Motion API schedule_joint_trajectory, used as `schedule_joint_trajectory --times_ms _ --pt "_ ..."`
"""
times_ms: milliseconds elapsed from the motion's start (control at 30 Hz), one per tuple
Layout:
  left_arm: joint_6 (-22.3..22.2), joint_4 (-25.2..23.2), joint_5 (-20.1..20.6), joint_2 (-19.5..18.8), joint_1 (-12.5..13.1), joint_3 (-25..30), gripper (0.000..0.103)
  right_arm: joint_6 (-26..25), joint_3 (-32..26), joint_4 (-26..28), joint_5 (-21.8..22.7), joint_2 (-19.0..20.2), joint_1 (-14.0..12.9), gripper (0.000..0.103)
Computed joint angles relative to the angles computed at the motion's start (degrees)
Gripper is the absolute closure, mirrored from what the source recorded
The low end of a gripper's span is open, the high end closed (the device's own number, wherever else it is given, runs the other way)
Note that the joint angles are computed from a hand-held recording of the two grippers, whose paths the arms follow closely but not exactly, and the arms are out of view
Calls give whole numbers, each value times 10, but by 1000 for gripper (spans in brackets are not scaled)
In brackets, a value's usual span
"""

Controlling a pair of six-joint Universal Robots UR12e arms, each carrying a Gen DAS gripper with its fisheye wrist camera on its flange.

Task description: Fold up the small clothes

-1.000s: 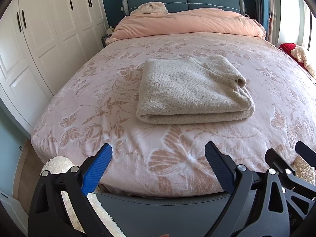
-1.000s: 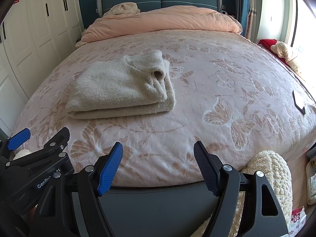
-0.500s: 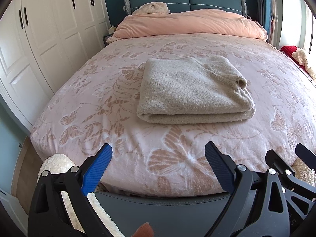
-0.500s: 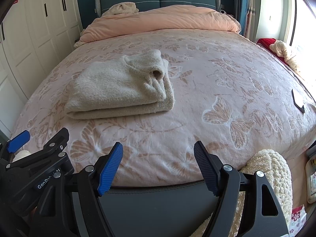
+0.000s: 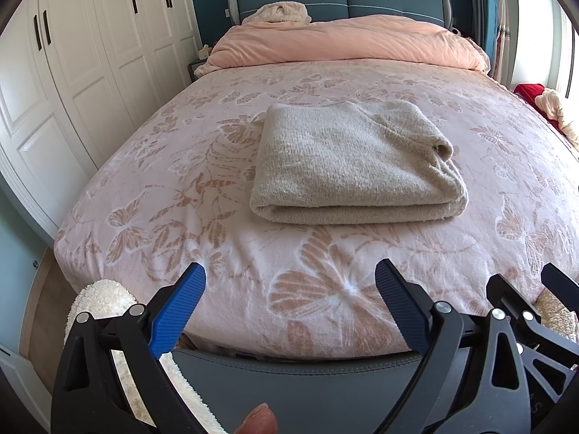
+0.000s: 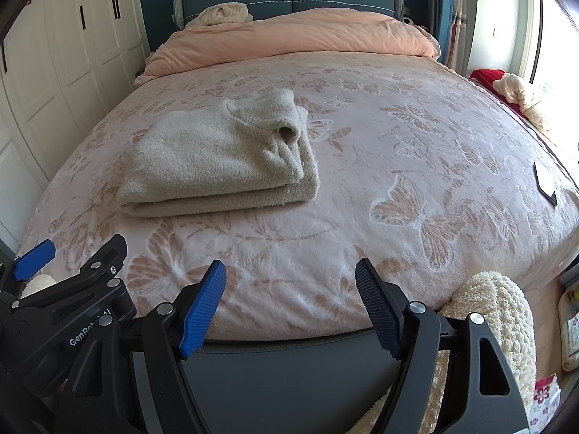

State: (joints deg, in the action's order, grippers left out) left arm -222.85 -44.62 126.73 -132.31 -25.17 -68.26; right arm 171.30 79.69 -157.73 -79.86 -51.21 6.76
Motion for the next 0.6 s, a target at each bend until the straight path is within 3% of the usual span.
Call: schedule_joint_trajectory --times_ms 600 --pt "0 -8 5 -3 -1 4 11 4 2 -3 -9 -1 3 31"
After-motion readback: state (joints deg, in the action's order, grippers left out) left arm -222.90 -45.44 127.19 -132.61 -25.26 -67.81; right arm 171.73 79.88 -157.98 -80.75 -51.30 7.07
